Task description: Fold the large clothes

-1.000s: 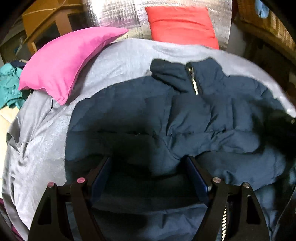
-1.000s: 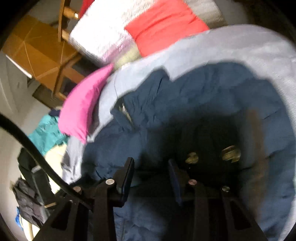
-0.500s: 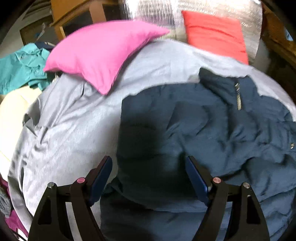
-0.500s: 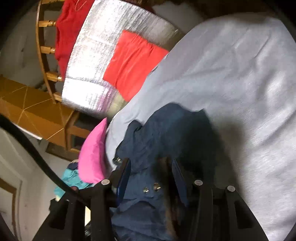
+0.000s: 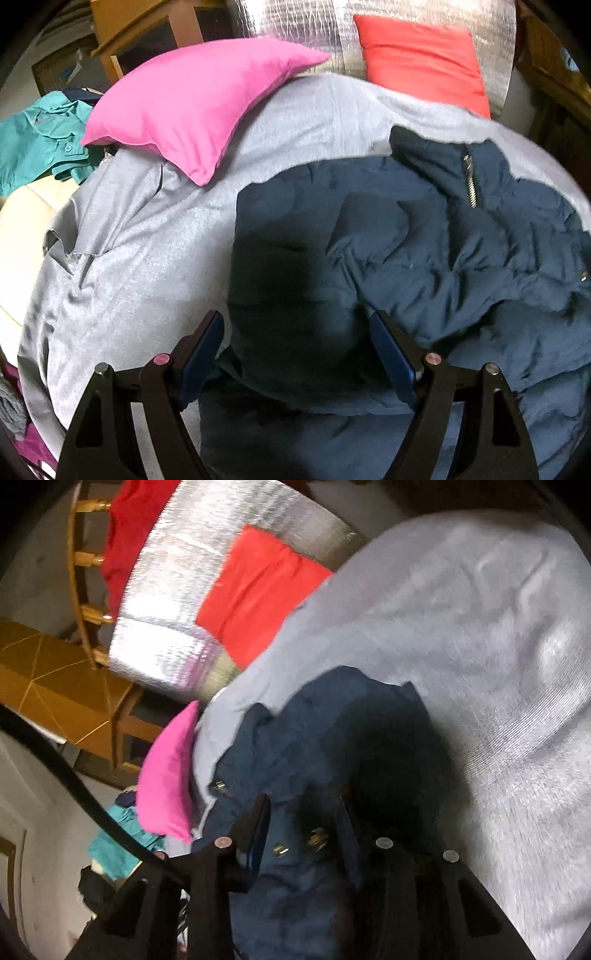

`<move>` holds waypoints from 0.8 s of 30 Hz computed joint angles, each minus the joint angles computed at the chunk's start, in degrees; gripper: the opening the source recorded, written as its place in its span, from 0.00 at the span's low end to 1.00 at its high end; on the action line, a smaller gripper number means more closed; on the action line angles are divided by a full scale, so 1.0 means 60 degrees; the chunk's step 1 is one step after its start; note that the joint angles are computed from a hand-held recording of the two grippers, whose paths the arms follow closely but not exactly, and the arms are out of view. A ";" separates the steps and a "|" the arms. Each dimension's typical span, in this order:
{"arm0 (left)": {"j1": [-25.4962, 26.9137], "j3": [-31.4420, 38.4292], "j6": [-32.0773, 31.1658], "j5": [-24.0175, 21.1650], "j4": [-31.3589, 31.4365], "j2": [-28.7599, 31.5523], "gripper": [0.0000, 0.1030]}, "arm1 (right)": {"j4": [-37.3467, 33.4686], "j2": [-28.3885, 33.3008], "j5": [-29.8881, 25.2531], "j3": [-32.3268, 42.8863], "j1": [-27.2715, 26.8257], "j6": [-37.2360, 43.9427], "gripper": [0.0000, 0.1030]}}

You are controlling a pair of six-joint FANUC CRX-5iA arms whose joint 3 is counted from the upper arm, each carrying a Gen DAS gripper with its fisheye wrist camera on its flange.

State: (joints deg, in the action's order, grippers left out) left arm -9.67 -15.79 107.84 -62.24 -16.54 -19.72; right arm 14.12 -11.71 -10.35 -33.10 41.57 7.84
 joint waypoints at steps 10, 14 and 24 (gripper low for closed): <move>-0.0728 -0.0132 -0.0563 0.0069 0.0294 -0.0024 0.79 | -0.0455 -0.0616 -0.1347 0.0016 0.1175 0.0740 0.39; -0.0912 -0.0133 -0.0384 0.0035 -0.0055 0.0347 0.82 | -0.1878 0.0142 -0.2171 0.0644 0.1056 0.1759 0.23; -0.0665 -0.0418 -0.0457 0.0237 0.0160 0.0298 0.86 | 0.0157 0.0260 -0.2669 0.0273 0.1611 0.0112 0.16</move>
